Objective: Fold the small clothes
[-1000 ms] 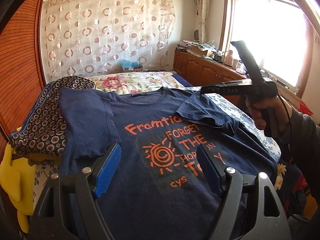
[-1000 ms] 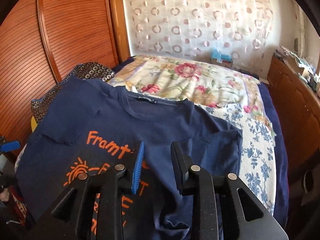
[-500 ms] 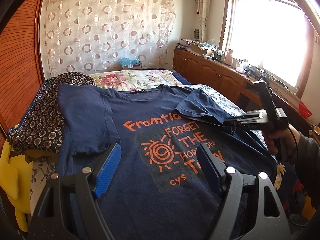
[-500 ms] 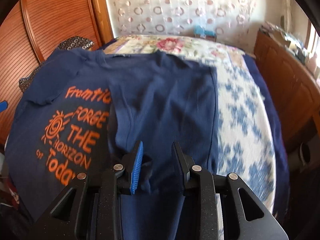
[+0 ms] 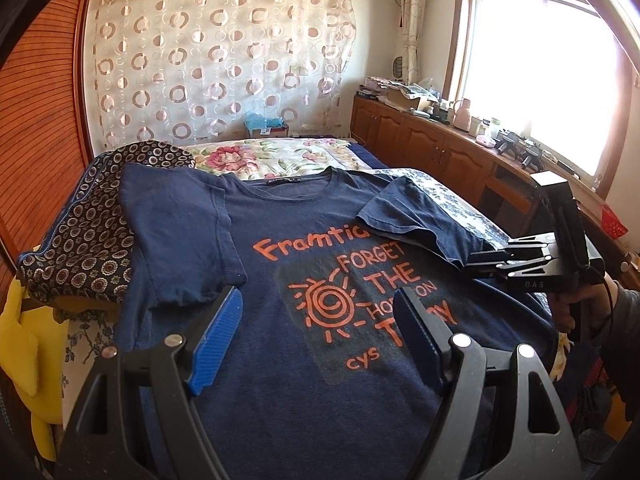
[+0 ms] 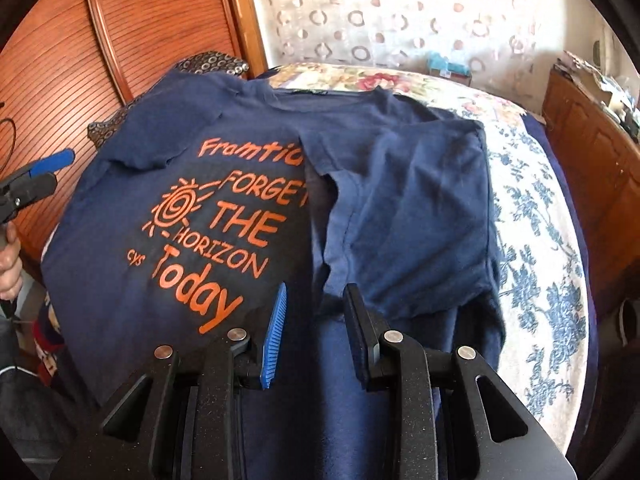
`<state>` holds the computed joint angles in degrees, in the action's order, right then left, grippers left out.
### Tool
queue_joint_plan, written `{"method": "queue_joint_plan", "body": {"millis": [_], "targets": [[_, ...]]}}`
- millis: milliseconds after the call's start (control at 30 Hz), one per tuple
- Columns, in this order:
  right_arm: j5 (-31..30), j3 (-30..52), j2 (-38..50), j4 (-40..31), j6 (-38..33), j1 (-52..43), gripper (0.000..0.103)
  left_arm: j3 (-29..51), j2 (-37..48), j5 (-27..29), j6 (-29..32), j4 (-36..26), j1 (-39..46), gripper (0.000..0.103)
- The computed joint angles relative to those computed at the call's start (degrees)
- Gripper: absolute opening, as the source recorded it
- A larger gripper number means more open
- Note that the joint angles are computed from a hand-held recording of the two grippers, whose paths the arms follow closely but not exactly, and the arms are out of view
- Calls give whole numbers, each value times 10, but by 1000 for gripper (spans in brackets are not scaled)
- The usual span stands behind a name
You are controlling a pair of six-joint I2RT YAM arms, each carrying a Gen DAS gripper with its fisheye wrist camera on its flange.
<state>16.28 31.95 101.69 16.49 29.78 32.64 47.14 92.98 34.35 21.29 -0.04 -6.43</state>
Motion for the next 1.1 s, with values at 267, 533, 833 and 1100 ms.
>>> {"method": "queue_joint_plan", "body": {"millis": [267, 533, 833, 1100], "targets": [[25, 20, -21, -20, -44, -34, 29, 78, 61, -26, 7, -7, 15, 78], [-6, 96, 48, -24, -110, -159, 40, 253, 178, -68, 2, -64, 29, 78], [-55, 241, 156, -80, -176, -286, 40, 491, 326, -109, -1, -167, 36, 78], [-86, 292, 202, -80, -195, -319, 41, 724, 466, -121, -12, -286, 34, 76]]}}
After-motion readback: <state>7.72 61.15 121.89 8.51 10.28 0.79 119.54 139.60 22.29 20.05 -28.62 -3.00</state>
